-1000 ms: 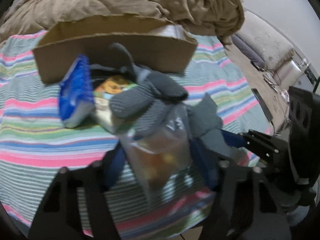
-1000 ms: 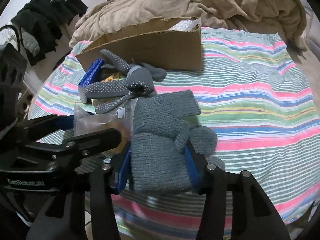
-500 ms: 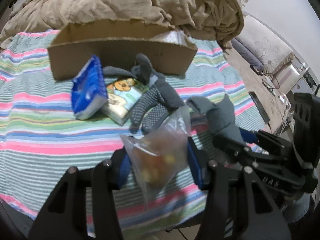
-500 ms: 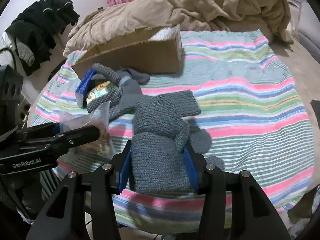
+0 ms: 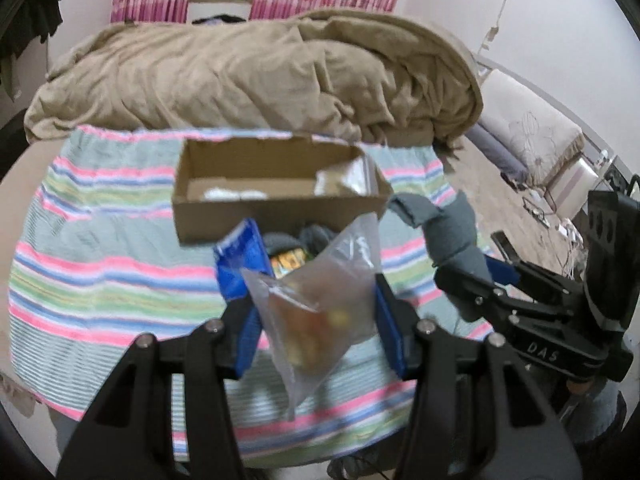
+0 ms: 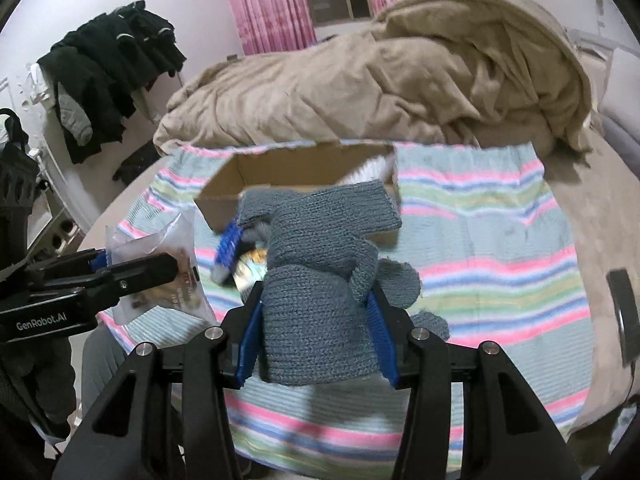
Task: Organize objects
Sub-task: 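Lower the snack bag into the box with the left tool while the right tool drops the glove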
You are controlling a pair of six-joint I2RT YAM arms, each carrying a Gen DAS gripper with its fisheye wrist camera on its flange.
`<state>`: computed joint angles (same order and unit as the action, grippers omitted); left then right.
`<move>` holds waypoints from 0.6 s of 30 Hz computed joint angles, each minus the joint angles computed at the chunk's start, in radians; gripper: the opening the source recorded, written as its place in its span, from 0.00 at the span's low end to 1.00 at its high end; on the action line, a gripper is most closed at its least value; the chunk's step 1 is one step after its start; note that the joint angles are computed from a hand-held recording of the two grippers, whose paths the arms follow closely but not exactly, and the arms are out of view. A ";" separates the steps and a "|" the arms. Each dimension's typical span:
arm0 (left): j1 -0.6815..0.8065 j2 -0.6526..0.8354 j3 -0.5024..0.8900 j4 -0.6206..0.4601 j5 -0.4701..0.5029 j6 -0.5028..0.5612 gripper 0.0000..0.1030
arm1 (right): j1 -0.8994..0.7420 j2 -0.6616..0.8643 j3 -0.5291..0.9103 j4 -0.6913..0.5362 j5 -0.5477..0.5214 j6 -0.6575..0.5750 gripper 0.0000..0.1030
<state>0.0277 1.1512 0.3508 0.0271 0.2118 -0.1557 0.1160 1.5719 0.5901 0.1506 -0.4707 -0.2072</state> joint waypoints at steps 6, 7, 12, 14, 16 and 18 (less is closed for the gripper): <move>0.101 0.026 0.064 -0.006 0.050 0.050 0.50 | 0.066 -0.008 0.075 -0.022 0.028 0.026 0.49; 0.117 0.039 0.076 -0.001 0.059 0.057 0.50 | 0.077 -0.001 0.092 -0.023 0.034 0.030 0.49; 0.191 0.121 0.140 0.032 0.102 0.091 0.50 | 0.125 0.063 0.187 -0.022 0.058 0.055 0.49; 0.208 0.156 0.163 0.050 0.110 0.097 0.50 | 0.136 0.094 0.225 -0.023 0.063 0.061 0.49; 0.229 0.203 0.195 0.073 0.117 0.103 0.50 | 0.149 0.132 0.270 -0.023 0.071 0.065 0.49; 0.240 0.246 0.222 0.094 0.120 0.106 0.50 | 0.161 0.177 0.319 -0.027 0.077 0.069 0.49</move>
